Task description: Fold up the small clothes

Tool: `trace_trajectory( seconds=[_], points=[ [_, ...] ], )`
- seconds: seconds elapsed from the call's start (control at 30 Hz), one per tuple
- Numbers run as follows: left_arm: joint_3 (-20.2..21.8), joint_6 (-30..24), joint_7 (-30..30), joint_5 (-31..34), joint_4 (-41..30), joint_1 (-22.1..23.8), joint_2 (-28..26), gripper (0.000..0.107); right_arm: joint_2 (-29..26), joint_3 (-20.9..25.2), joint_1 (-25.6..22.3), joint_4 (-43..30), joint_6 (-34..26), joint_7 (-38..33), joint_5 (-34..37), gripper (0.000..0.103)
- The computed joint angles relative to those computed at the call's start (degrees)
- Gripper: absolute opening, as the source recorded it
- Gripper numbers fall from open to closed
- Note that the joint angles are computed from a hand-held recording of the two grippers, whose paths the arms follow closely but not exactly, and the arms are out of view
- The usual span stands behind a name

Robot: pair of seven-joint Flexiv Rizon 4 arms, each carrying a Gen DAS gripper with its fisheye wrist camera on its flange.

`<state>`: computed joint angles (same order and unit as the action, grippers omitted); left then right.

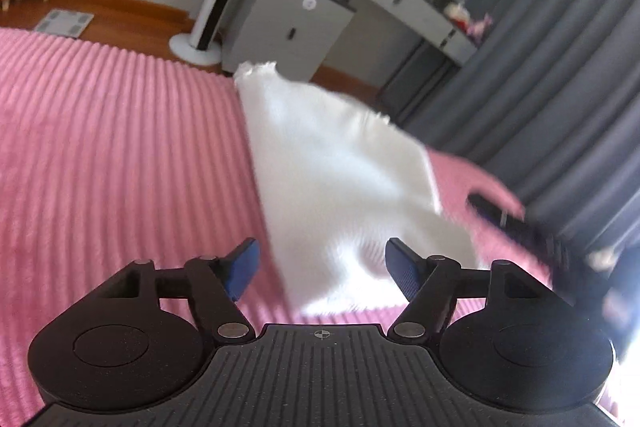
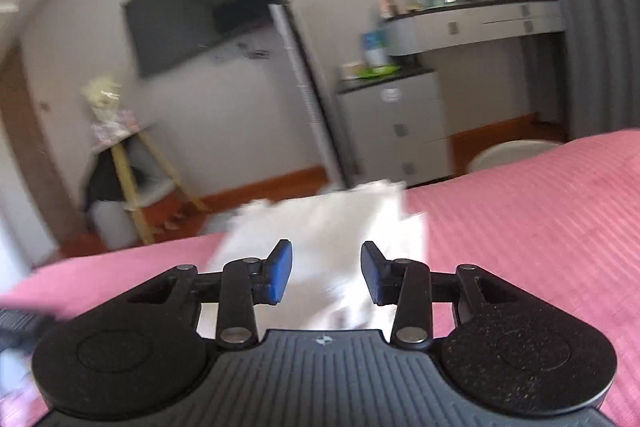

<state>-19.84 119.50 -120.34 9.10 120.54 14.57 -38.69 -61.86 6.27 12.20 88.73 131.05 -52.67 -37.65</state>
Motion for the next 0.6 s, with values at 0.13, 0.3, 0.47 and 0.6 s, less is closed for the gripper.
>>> trace_trajectory(
  seconds=[0.13,0.3,0.47,0.6],
  points=[
    [0.4,-5.2,0.9,-1.7,-5.0,-0.8,-1.5,0.075,-2.6,4.5,-6.1,-4.2,-1.8,11.4,-18.5,0.024],
    [-2.0,-14.9,6.1,-7.8,-7.8,-0.6,-2.9,0.068,-1.4,-0.1,-4.4,-5.8,-11.5,16.8,-24.6,0.008],
    [3.1,-14.7,11.1,-11.2,-9.6,-6.4,-4.6,0.078,-6.0,5.6,-9.4,-8.3,-12.9,17.1,-27.9,0.0],
    [-4.3,-11.6,10.4,-11.3,-7.4,0.6,-5.8,0.078,-5.0,7.8,-12.2,-7.1,-13.2,19.9,-33.1,0.0]
  ],
)
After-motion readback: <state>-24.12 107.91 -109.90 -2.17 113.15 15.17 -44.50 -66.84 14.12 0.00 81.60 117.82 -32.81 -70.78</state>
